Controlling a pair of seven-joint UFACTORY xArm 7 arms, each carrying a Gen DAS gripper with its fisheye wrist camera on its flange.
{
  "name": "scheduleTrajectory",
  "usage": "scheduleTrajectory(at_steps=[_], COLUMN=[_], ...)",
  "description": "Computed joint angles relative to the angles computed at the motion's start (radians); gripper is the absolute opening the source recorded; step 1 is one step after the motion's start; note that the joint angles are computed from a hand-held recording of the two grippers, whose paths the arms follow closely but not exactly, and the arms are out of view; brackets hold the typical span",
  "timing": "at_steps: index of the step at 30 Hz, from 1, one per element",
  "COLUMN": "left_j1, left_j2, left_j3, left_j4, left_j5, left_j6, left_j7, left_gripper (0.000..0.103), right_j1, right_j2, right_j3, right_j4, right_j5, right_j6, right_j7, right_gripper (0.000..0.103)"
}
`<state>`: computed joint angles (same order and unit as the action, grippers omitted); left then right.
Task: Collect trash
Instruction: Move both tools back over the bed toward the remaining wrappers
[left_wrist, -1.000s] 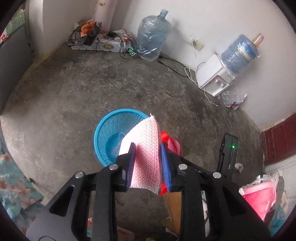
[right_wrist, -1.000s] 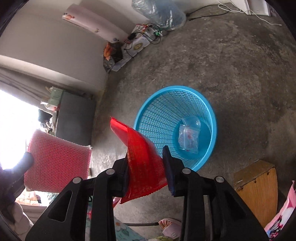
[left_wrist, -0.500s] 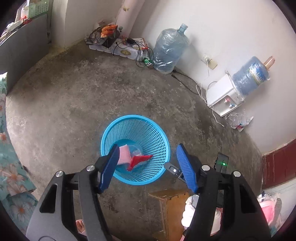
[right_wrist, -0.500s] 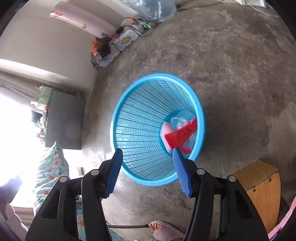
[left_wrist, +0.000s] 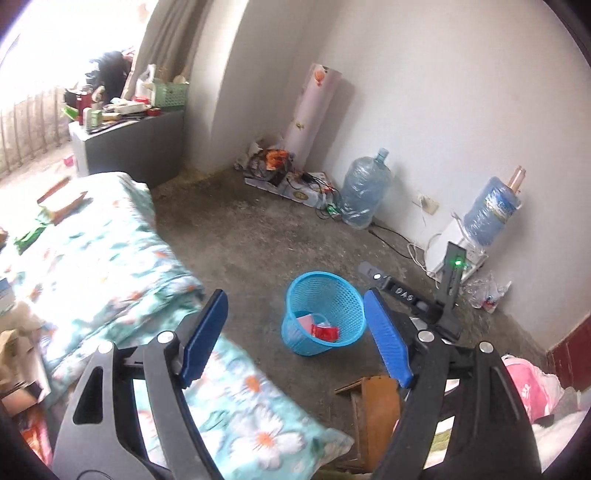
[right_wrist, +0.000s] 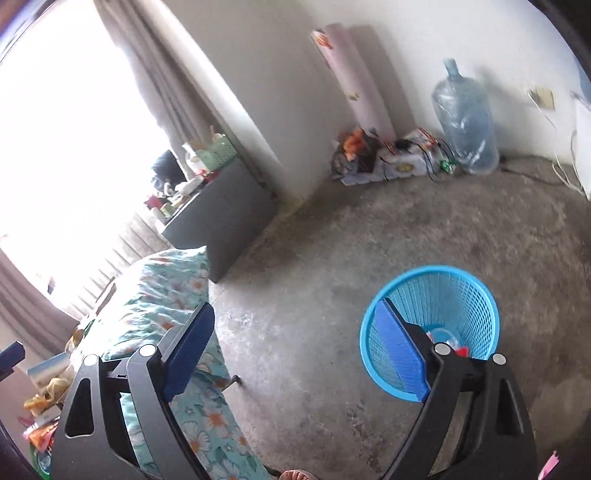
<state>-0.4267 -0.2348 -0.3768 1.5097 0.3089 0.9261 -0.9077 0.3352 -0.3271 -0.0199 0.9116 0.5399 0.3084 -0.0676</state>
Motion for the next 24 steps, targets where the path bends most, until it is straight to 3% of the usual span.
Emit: scheduleTrajectory(at_steps=[3, 8, 12, 18, 24], left_j1=[0.03, 0.129, 0.193, 0.319, 0.359], left_j2=[-0.202, -0.522, -0.748, -0.977, -1.099], left_j3=[0.011, 0.034, 0.088, 0.157, 0.206], left_j4=[-0.111, -0.251, -0.345, -0.4, -0.424], left_j5=[-0.003, -0.024, -0.048, -0.077, -0.184], left_j6=[0.072, 0.184, 0.235, 0.244, 0.278], left_j7=[-0.041, -0.104, -0.113, -0.136, -0.106], left_gripper=[0.073, 0.074, 0.074, 0.074, 0.074], right_j1=[0.008, 0.11, 0.143, 0.214, 0.288], right_j2=[-0.046, -0.076, -0.07, -0.048, 0.004], right_j3=[0.045, 0.035, 0.085, 0.16, 0.193], right_j4=[0.027, 0.118, 0.199, 0.303, 0.374], right_j5=[-0.059, -0.01, -0.004, 0.049, 0.203], right_j6=[0.016, 0.14, 0.249, 0.375, 0.505], right_j7=[0.021, -0.015, -0.001, 0.057, 0.097], right_gripper=[0.09, 0.09, 0.09, 0.09, 0.089])
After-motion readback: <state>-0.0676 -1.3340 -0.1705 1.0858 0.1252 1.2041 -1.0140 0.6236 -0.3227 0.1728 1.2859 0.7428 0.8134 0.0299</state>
